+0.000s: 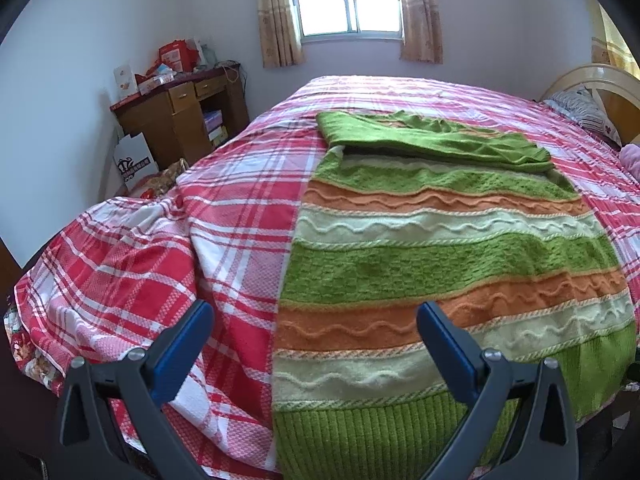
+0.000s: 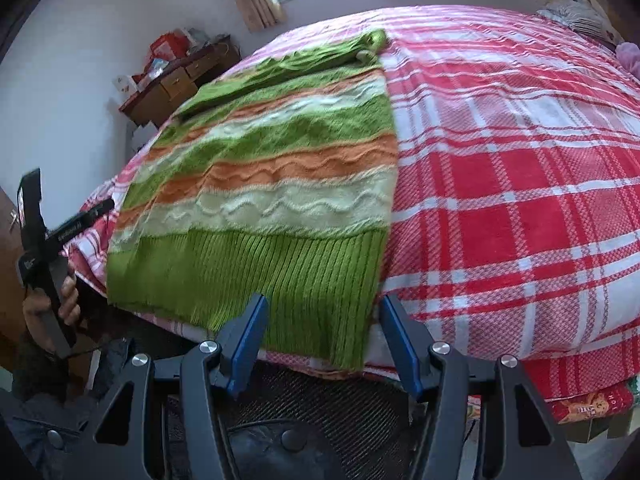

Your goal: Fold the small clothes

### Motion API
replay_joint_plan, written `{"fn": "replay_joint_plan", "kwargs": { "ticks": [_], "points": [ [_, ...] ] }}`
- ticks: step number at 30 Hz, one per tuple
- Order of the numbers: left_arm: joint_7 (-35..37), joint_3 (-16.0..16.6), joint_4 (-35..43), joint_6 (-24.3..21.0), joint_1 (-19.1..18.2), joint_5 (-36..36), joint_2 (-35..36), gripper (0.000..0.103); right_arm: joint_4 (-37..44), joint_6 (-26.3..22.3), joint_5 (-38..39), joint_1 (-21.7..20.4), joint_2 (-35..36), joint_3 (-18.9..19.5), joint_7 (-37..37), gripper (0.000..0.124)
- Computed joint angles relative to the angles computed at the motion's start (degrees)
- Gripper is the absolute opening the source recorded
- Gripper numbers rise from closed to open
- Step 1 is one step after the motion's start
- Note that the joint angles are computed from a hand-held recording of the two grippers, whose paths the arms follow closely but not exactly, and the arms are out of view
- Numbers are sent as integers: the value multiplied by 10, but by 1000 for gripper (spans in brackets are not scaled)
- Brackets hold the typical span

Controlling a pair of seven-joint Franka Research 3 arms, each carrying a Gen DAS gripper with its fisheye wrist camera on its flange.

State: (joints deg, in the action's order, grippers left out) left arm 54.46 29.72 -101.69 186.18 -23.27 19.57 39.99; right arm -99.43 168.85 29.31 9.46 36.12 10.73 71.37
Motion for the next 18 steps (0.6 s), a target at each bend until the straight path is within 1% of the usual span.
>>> {"fn": "replay_joint_plan", "kwargs": {
  "ticks": [2, 3, 4, 6, 8, 10, 11, 12, 13, 14, 16, 17, 18],
  "points": [
    [1, 1, -1, 5, -1, -1, -1, 103, 5, -14, -21, 21, 1, -23, 13, 42],
    [2, -1, -1, 6, 1, -3, -1, 103, 6, -17, -35, 33, 0, -37, 22, 40],
    [4, -5, 1, 4, 5, -4, -1, 103, 6, -19, -38, 32, 0, -37, 24, 37],
    [6, -17, 2, 3, 17, -6, -3, 103, 11, -33, -27, 16, 1, -21, 21, 37],
    [10, -44, 3, 3, 42, -8, -8, 103, 18, -44, -26, 17, 6, -25, 30, 37],
    [14, -64, 4, 0, 61, -8, -13, 103, 18, -41, -27, 17, 8, -25, 30, 36],
    [13, -62, 2, 2, 60, -8, -14, 103, 17, -44, -38, 25, 6, -34, 32, 24],
    [11, -51, 0, 5, 51, -9, -14, 103, 21, -57, -54, 33, 4, -44, 34, 12],
    [10, -42, -2, 9, 44, -10, -13, 103, 28, -77, -51, 23, 3, -34, 26, 10],
    [9, -27, -5, 16, 33, -12, -13, 103, 31, -84, -37, 9, 2, -20, 15, 10],
    [12, -5, -9, 27, 17, -22, -11, 103, 35, -93, 31, -48, 1, 42, -45, 10],
    [15, 3, -11, 33, 12, -30, -10, 103, 40, -92, 63, -64, 2, 60, -72, 9],
    [20, 3, -13, 36, 13, -37, -11, 103, 47, -90, 95, -81, 5, 78, -100, 9]
  ]
}}
